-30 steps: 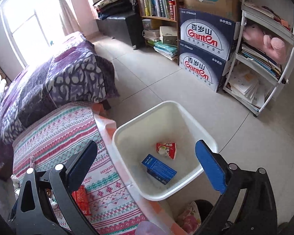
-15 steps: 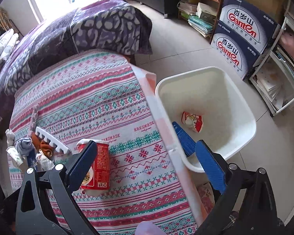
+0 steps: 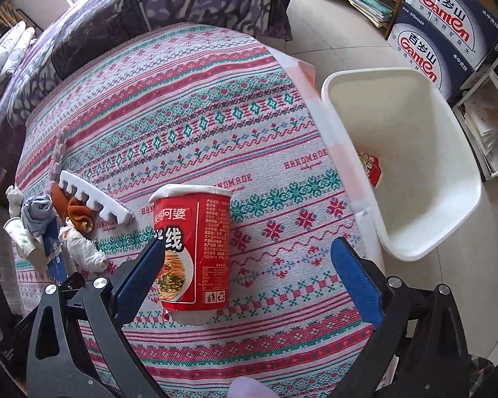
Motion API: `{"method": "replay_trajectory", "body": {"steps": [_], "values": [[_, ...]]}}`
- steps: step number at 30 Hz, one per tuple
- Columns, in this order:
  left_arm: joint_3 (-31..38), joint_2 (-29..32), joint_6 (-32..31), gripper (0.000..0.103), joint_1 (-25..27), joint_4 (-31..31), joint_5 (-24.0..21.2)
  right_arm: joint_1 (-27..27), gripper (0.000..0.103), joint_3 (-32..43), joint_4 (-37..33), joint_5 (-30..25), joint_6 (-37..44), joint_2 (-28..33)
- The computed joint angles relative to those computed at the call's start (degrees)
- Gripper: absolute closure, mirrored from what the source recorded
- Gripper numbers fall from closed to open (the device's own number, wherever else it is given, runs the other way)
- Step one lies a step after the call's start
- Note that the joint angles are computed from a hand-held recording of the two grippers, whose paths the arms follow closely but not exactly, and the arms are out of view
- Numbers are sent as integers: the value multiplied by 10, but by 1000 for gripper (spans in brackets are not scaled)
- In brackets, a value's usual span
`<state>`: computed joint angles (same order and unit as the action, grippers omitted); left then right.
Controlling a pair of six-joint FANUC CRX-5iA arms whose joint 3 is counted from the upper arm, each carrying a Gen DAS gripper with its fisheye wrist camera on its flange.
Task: Collect trash
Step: 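Grasp the blue biscuit box with the left tool while the right tool grasps the red can, then carry the biscuit box with the left tool while the right tool drops the red can into the bin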
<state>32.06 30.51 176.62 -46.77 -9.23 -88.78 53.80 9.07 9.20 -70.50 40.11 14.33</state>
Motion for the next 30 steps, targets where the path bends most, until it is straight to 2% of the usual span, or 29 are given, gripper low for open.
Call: {"method": "replay_trajectory", "body": {"steps": [1,6,13,16,18,20,25,30], "values": [[-15,-12,8,47,0,4,19,0,7,2,-5,-2,0,3],[-16,-41,21,47,-8,-1,27,-4,7,9,-30,-3,4,9],[54,-59,46,47,-61,-93,-24,-16,15,29,-94,-4,25,21],[76,-54,45,47,-66,-109,-38,-19,26,38,-117,-7,46,25],[92,-49,41,47,-64,-116,-46,-16,50,51,-125,-23,69,35],[110,-38,38,47,-66,-121,-56,-10,52,42,-114,-11,70,31],[108,-38,48,47,-73,-138,-61,5,55,23,-92,39,70,4],[178,-4,33,47,-95,-196,-125,34,55,-29,5,119,35,-48]]}}
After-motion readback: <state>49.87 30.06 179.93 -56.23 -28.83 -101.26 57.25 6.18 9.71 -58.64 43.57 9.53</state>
